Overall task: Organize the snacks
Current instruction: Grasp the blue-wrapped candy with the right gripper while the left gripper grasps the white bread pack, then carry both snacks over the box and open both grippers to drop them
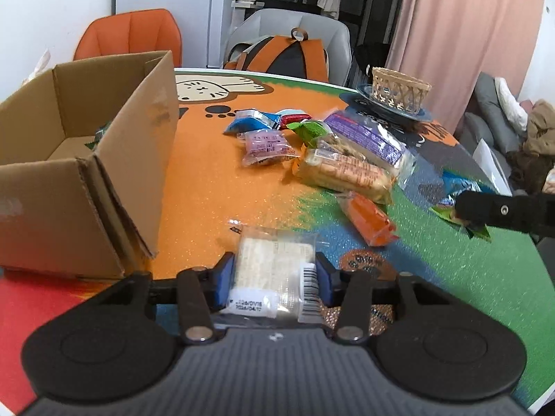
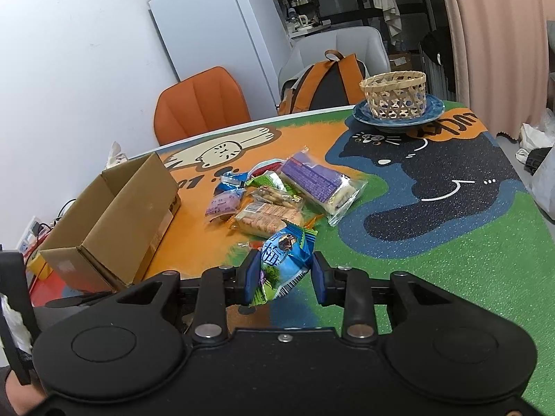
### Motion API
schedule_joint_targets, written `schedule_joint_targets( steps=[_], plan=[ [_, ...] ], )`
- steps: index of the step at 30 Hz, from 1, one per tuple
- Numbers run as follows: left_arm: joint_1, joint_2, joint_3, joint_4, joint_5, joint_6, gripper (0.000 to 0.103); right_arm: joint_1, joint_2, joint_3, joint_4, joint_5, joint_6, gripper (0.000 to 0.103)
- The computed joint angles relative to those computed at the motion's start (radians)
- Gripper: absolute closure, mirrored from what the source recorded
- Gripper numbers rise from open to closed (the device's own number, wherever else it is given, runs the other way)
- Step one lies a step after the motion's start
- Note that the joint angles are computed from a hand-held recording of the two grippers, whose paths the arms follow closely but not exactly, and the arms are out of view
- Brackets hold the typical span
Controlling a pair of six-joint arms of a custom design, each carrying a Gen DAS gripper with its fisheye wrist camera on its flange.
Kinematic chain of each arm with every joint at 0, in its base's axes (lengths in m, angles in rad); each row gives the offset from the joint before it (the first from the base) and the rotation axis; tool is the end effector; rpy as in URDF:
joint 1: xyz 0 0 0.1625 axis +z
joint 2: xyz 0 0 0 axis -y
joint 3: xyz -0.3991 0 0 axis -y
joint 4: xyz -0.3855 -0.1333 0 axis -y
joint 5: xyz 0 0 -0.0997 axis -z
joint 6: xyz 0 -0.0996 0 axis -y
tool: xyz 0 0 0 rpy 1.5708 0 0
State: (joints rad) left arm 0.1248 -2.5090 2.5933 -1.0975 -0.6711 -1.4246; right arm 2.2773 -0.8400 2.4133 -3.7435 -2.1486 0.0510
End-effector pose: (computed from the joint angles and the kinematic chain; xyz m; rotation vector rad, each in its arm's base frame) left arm -0.0869 -0.2239 0.2607 0.3419 2.2923 -1.0096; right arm 0.3163 -0.2491 0.0615 0.6188 -2.5714 1.0456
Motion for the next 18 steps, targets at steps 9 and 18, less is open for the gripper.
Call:
schedule_joint_targets(
  steps=[9,18],
  plan=[
    [-0.162,-0.001,-0.087,0.256,0.001,-0.226,0.058,0.015,-0.012,-0.003,-0.012,0.008,-0.006,0.071],
    [-0.377,0.043,-0.208,0.58,-0.06,-0.525,0.058,0.077,-0.035,-0.025,-0.005,0.014,-0.019,0.071]
  ],
)
